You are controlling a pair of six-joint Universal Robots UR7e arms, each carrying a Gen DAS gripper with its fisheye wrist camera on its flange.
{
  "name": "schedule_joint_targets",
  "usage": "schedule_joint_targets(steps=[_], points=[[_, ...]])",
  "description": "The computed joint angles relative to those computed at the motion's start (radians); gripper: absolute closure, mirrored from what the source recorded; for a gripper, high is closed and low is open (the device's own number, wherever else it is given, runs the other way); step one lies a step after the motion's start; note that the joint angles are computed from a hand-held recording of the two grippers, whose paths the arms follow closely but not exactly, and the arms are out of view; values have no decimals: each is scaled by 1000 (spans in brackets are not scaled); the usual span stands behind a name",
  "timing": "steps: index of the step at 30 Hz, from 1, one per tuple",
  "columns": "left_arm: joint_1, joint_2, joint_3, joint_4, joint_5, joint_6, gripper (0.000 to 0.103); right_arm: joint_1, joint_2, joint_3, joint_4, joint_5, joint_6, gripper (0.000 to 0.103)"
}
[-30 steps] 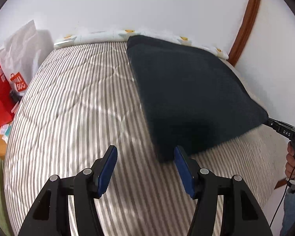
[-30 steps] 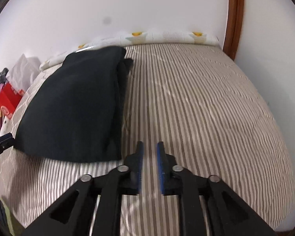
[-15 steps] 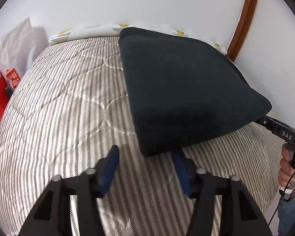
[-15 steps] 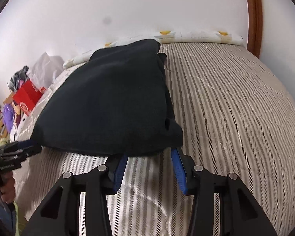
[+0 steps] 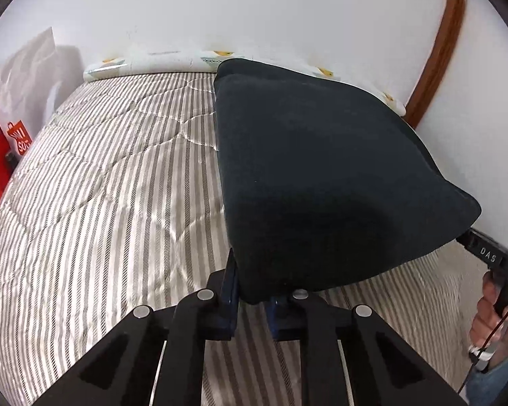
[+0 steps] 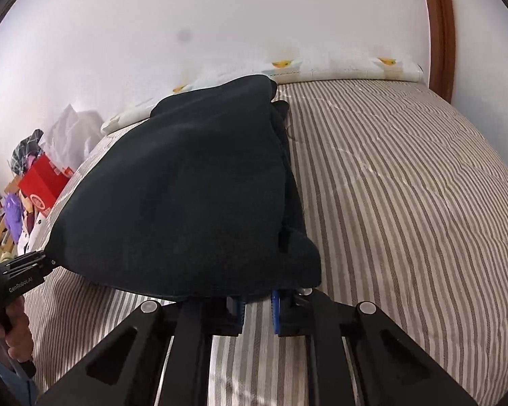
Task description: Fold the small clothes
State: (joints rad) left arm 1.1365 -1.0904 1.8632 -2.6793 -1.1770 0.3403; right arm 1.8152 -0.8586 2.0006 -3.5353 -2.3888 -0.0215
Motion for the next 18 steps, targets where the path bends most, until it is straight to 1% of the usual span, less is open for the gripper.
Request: schedule_joint_targets(steps=[4,6,9,13,15,18], points=[[-5,-3,14,-4,19,26,90,-10,0,-10,1,1,-6,92],[-1,-15,24,10,17,33,90,-6,-4,-3,11,-12,-19,92],[12,-33,17,57,-11,15,90,8,-7,20,21,-52,-40,91],[23,-57,2,123,-40,-18,90,19,-35,54,74,-112,-2,91],[29,-84,11,143,-54,-17,90,31,-54,75,55,-130,0,89],[35,-114,24,145,-58,-2,88,53,-93,106,0,-120,-29,87]])
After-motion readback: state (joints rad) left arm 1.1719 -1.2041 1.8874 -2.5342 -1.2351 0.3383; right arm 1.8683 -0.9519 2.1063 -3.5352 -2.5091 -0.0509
